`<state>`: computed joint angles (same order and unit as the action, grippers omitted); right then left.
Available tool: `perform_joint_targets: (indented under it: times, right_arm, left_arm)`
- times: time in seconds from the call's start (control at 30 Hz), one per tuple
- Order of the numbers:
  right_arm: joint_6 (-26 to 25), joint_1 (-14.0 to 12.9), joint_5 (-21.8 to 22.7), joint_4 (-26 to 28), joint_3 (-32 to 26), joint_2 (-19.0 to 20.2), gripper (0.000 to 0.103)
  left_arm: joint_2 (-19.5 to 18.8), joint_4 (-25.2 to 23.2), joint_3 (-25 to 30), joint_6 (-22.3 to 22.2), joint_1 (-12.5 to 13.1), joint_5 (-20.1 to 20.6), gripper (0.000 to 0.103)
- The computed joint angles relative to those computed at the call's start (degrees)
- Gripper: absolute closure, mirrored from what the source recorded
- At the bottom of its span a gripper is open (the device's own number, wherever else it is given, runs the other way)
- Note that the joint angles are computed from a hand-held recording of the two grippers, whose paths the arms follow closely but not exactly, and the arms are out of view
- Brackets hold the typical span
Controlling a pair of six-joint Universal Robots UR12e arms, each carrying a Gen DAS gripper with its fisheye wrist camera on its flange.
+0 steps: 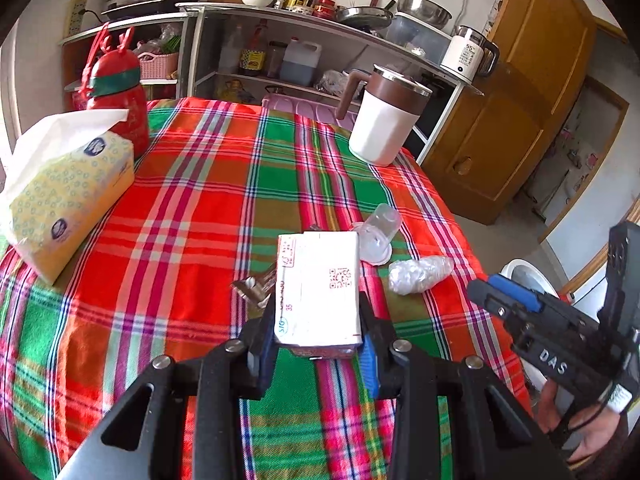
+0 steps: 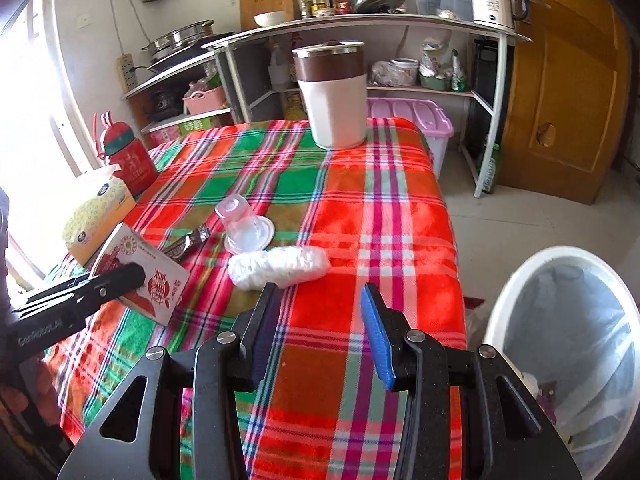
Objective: Collect trash
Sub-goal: 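Reach the left gripper to the pink-and-white milk carton and grasp it, then grasp the crumpled white plastic bag with the right gripper while the left holds the carton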
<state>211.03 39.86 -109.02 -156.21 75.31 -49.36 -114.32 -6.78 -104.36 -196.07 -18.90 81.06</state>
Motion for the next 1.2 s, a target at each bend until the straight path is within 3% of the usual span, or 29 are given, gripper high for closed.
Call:
perform_joint_targets:
  times: [0.37,0.47,0.83,0.93,1.1,1.13,1.2]
  right_arm:
    - [-9.85,-0.90,4.10,-2.73,-4.47,3.14,0.054]
    - [-12.33,-1.16,5.85,-0.33,-6.31,4.07,0.048]
    - [-17.52,-1.14,11.02,5.12,-5.93,3.71,0.048]
    - [-16.86,-0.80,9.31,5.57,-6.38,4.12,0.048]
    - [-12.54,-1.00,10.38,5.09,-6.50,4.45,0.048]
    - [-12.12,-0.91,10.00,4.94,-6.45,4.48,0.050]
    - [-11.54,-0.89,10.07,4.45,-6.14,4.35,0.067]
  left_arm:
    - [0.73,0.95,-1.74,-1.09,0.63,-0.63,0.067]
    - [0.75,0.77,-1.71,-1.11,0.59,-0.62,0.067]
    - [0.64,0.69,-1.69,-1.16,0.69,-1.08,0.067]
    - [0.57,0.55,-1.59,-1.26,0.62,-1.00,0.067]
    - [0.59,0.45,-1.59,-1.57,0.60,-1.11,0.067]
    - [0.58,0.40,-1.54,-1.52,0.52,-0.94,0.067]
    - [0.61,0.36,-1.55,-1.56,0.41,-0.58,0.067]
